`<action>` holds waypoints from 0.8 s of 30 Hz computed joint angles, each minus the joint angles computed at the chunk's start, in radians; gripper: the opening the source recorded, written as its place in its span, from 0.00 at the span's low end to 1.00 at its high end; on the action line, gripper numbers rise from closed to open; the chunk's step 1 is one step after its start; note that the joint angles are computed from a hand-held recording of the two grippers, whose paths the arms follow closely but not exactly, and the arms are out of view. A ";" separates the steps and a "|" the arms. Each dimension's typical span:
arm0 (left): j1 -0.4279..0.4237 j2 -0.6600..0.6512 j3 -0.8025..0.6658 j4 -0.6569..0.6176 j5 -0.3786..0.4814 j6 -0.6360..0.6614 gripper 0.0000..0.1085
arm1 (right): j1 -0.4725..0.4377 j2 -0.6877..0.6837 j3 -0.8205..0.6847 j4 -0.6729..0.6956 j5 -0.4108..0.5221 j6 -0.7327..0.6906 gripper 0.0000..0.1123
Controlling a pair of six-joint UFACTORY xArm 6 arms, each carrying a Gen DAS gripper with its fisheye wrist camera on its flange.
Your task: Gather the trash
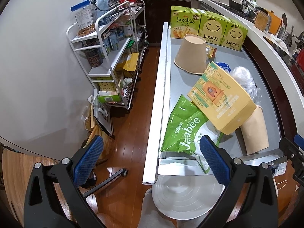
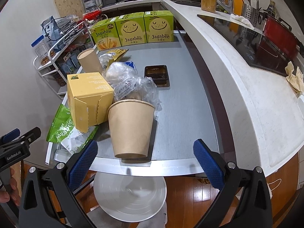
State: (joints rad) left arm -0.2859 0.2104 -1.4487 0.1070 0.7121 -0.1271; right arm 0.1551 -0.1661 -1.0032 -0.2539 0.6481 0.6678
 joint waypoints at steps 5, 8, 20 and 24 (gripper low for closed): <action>0.002 -0.002 0.011 0.001 -0.009 0.004 0.94 | -0.003 0.004 -0.001 -0.003 -0.002 0.002 0.88; 0.002 0.000 0.015 -0.006 -0.015 0.016 0.94 | -0.006 0.012 -0.010 -0.002 0.001 -0.001 0.88; 0.004 -0.004 0.032 -0.193 -0.060 0.230 0.94 | -0.016 0.019 -0.019 0.047 -0.005 -0.041 0.88; -0.002 -0.002 0.031 -0.156 -0.068 0.233 0.94 | -0.011 0.025 -0.024 0.050 0.001 -0.052 0.88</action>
State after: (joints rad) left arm -0.2876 0.2080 -1.4180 -0.0485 0.6444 0.1056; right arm 0.1437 -0.1414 -1.0267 -0.2035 0.6488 0.6158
